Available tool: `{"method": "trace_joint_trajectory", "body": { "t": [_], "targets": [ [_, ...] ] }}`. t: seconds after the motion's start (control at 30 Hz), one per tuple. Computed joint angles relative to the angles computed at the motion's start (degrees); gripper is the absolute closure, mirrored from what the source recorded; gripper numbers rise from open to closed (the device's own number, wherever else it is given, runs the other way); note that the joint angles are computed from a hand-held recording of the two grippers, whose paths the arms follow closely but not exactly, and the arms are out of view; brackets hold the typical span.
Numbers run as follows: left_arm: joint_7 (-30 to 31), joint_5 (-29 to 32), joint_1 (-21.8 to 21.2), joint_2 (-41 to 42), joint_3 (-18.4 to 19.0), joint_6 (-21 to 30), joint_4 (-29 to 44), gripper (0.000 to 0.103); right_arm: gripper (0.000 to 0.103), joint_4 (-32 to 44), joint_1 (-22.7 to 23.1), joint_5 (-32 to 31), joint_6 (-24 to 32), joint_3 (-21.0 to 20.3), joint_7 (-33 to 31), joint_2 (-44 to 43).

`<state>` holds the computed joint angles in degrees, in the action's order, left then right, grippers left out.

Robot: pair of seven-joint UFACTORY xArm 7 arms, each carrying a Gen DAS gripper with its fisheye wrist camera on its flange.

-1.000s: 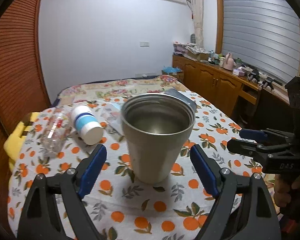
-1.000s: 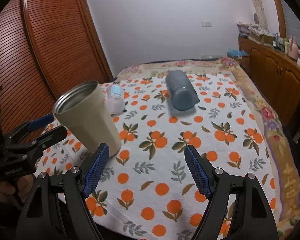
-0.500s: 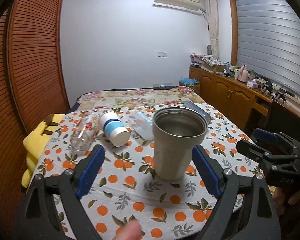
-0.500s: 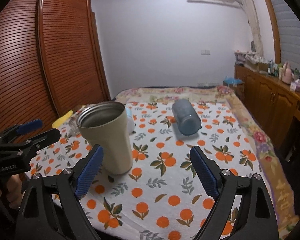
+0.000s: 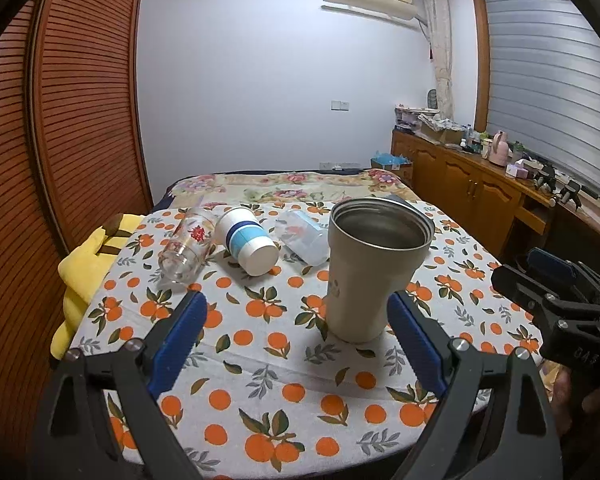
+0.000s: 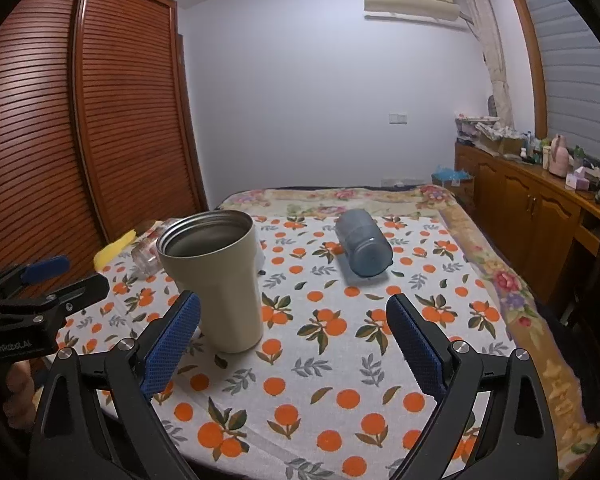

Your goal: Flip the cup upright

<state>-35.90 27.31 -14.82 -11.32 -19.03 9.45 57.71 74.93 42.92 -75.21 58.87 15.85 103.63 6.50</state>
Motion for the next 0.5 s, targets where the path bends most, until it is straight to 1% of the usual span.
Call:
{"method": "trace_joint_trajectory", "body": {
  "t": [0.2,0.5],
  "targets": [
    [-0.13,0.35,0.17,-0.34,-0.16,-0.01,-0.15,0.011,0.007,0.03,0.10,0.08,0.30,0.04,0.00,0.01],
    [0.82,-0.93,-0.09,-0.62,0.05,-0.53,-0.52,0.011,0.007,-0.02,0.29,0.00,0.80,0.13,0.22,0.00]
  ]
}}
